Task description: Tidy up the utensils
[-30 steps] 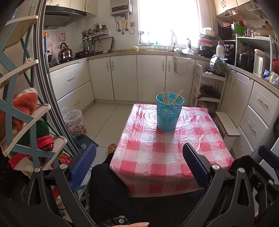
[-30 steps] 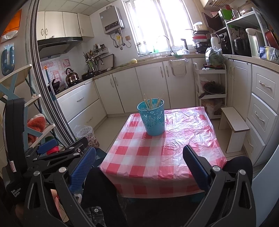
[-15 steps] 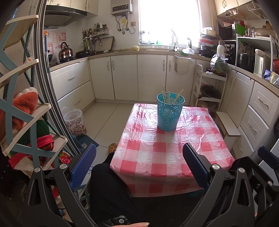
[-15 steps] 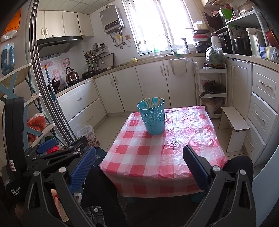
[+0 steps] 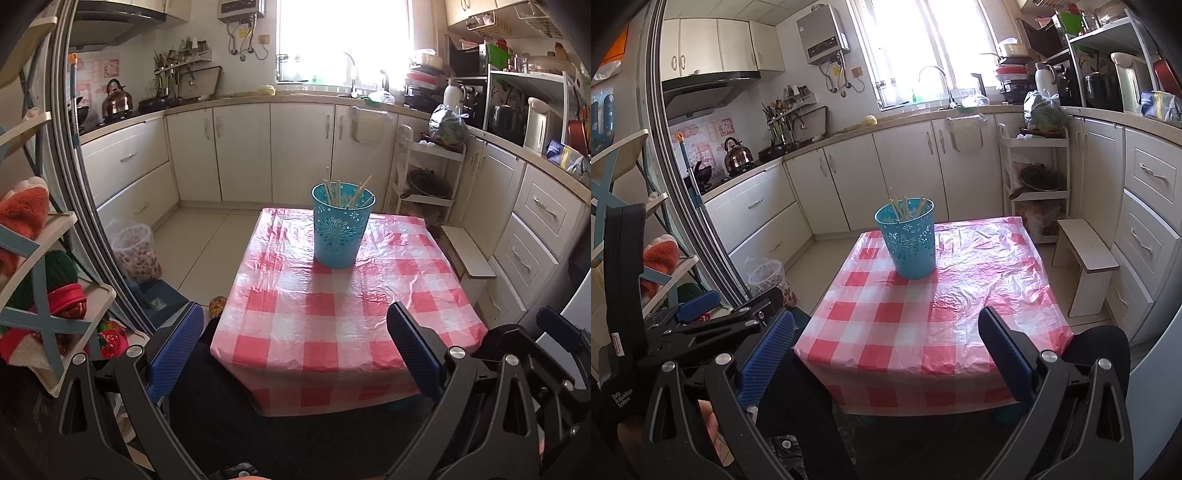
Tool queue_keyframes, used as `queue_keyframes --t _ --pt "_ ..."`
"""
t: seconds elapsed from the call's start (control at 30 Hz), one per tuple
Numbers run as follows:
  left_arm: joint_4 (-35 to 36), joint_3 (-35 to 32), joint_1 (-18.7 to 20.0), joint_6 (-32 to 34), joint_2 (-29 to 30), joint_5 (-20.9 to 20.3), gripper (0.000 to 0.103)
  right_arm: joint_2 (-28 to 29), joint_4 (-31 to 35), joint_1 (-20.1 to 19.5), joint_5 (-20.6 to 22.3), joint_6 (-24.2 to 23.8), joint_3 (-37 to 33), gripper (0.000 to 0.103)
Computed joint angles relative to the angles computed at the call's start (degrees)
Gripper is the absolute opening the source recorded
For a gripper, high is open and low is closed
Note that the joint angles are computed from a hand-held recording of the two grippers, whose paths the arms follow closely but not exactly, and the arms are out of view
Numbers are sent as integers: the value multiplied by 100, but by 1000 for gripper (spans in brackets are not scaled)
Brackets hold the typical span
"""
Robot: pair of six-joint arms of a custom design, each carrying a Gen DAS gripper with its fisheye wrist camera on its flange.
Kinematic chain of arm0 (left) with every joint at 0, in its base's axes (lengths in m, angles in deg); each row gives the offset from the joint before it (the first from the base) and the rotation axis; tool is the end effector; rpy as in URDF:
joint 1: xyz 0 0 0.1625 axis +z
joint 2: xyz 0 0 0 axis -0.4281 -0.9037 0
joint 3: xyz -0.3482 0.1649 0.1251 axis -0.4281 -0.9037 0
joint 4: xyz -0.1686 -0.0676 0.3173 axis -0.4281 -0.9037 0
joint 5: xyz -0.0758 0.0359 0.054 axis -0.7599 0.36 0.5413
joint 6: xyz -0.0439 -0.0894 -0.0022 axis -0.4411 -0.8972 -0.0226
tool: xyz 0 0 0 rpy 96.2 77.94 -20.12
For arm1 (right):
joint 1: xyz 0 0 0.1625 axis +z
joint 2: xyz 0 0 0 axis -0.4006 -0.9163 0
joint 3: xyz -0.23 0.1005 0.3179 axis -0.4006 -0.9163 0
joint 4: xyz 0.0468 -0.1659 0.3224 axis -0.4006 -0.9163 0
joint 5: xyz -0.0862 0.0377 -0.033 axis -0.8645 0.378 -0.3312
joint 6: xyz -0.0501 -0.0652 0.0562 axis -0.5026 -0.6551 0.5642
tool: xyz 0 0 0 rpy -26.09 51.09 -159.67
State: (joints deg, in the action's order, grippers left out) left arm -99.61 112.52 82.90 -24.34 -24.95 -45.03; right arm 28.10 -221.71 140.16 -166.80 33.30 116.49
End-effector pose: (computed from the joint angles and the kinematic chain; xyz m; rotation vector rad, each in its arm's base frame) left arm -0.2270 -0.7332 0.3476 0.6789 2.2047 -1.0283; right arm 0.4037 -0.6532 0.1690 0.2746 -2.2907 1.3541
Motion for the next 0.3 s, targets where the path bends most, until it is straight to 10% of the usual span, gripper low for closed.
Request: queue_keyframes --t 0.3 --pt "1390 -1770 320 -354 969 -111 95 395 638 -350 -222 42 -914 96"
